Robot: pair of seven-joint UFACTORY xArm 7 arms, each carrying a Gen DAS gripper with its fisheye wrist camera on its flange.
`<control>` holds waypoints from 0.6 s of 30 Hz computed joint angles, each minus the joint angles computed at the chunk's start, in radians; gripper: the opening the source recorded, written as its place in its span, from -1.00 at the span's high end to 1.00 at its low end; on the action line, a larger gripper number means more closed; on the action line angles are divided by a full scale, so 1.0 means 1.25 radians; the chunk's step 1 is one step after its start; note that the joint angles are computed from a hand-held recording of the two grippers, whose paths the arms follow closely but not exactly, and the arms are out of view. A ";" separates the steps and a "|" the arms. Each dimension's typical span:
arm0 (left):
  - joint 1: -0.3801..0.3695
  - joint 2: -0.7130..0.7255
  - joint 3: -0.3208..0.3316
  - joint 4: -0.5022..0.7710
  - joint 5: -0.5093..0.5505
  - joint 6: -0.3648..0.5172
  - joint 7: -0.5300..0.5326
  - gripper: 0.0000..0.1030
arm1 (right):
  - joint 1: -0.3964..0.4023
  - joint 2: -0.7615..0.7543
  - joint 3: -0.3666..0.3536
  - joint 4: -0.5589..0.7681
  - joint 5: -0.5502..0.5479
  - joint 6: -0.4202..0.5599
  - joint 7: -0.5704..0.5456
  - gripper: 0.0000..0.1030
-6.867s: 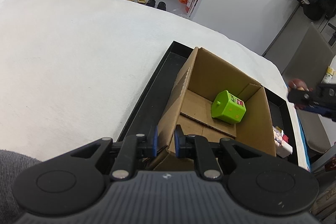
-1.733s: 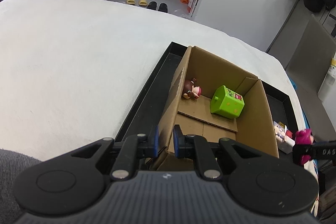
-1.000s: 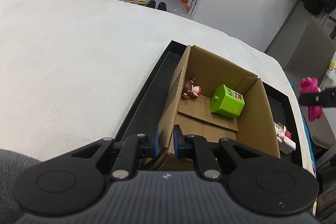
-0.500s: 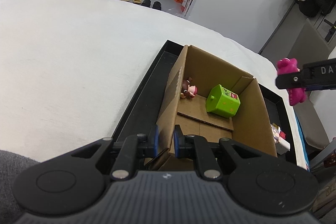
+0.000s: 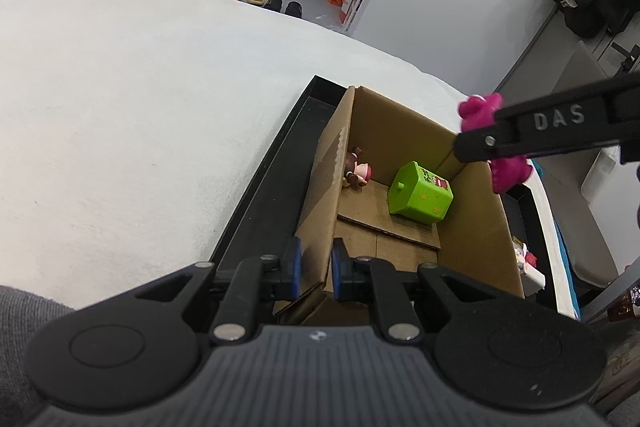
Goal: Organize rigid objects
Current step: 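Lift the pink figure with the right gripper and carry it over the box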
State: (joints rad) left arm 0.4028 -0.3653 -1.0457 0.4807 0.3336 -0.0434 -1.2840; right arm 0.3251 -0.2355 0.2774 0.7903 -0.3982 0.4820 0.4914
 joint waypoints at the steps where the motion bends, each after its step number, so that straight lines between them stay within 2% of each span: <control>1: 0.001 0.001 0.000 0.000 0.000 -0.002 -0.001 0.73 | 0.000 0.004 0.003 0.004 -0.005 -0.003 0.003 0.04; 6: -0.009 0.003 0.011 -0.008 -0.008 -0.013 0.005 0.73 | 0.003 0.029 0.013 0.025 -0.032 -0.021 0.031 0.03; 8: -0.012 0.005 0.014 -0.010 -0.013 -0.017 0.009 0.73 | 0.004 0.027 0.012 0.024 -0.040 -0.031 0.048 -0.18; 9: -0.013 0.005 0.015 -0.011 -0.016 -0.018 0.011 0.73 | 0.005 0.024 0.011 0.022 -0.040 -0.035 0.052 -0.21; 18: -0.016 0.001 0.013 -0.014 -0.034 -0.020 0.026 0.73 | -0.009 -0.029 -0.001 -0.007 -0.023 -0.046 0.045 -0.28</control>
State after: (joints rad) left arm 0.3833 -0.3638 -1.0293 0.4637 0.2906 -0.0680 -1.2517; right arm 0.3143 -0.2723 0.2762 0.7811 -0.4264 0.4249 0.5480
